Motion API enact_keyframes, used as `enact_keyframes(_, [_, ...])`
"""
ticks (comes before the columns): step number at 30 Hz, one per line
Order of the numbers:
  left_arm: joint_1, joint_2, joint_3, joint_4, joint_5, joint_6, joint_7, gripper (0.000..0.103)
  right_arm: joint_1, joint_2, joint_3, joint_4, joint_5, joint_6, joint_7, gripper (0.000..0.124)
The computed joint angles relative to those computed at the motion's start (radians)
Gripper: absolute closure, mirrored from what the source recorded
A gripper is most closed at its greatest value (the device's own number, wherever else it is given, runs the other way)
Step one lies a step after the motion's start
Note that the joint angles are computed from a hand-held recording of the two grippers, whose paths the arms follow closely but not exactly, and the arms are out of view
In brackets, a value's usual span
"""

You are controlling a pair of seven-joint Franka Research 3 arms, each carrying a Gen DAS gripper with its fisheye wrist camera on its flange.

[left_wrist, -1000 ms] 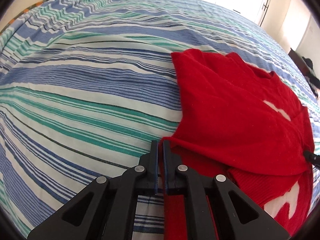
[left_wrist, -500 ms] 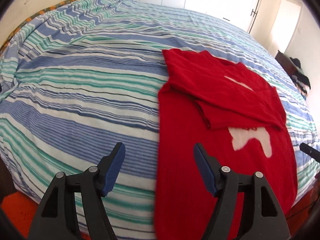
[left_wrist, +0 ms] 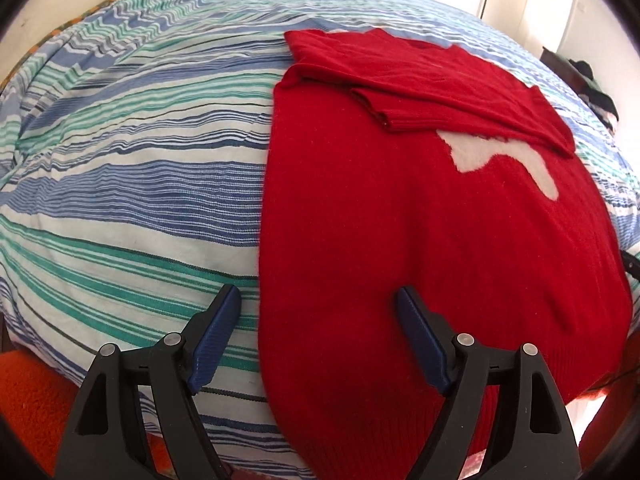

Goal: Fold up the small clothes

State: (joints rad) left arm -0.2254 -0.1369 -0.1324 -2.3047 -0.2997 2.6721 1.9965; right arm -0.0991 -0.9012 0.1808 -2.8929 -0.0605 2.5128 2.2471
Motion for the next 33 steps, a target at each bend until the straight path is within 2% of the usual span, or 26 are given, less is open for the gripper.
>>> enact_keyframes(8, [0.003,0.004,-0.002,0.0,0.02,0.006,-0.011,0.021,0.004,-0.021,0.017,-0.027,-0.01,0.032,0.007,0.043])
enact_keyframes(20, [0.006,0.011,-0.007,-0.001,0.055,0.013,-0.025,0.016,0.009,-0.001,0.029,-0.014,-0.033,0.019,0.012,0.041])
enact_keyframes(29, [0.008,0.013,-0.01,-0.001,0.068,0.01,-0.026,0.013,0.037,0.054,-0.032,0.045,-0.003,-0.061,-0.059,0.04])
enact_keyframes(33, [0.011,0.015,-0.017,-0.007,0.099,0.03,-0.052,0.012,0.039,0.048,-0.03,0.034,0.005,-0.046,-0.069,0.037])
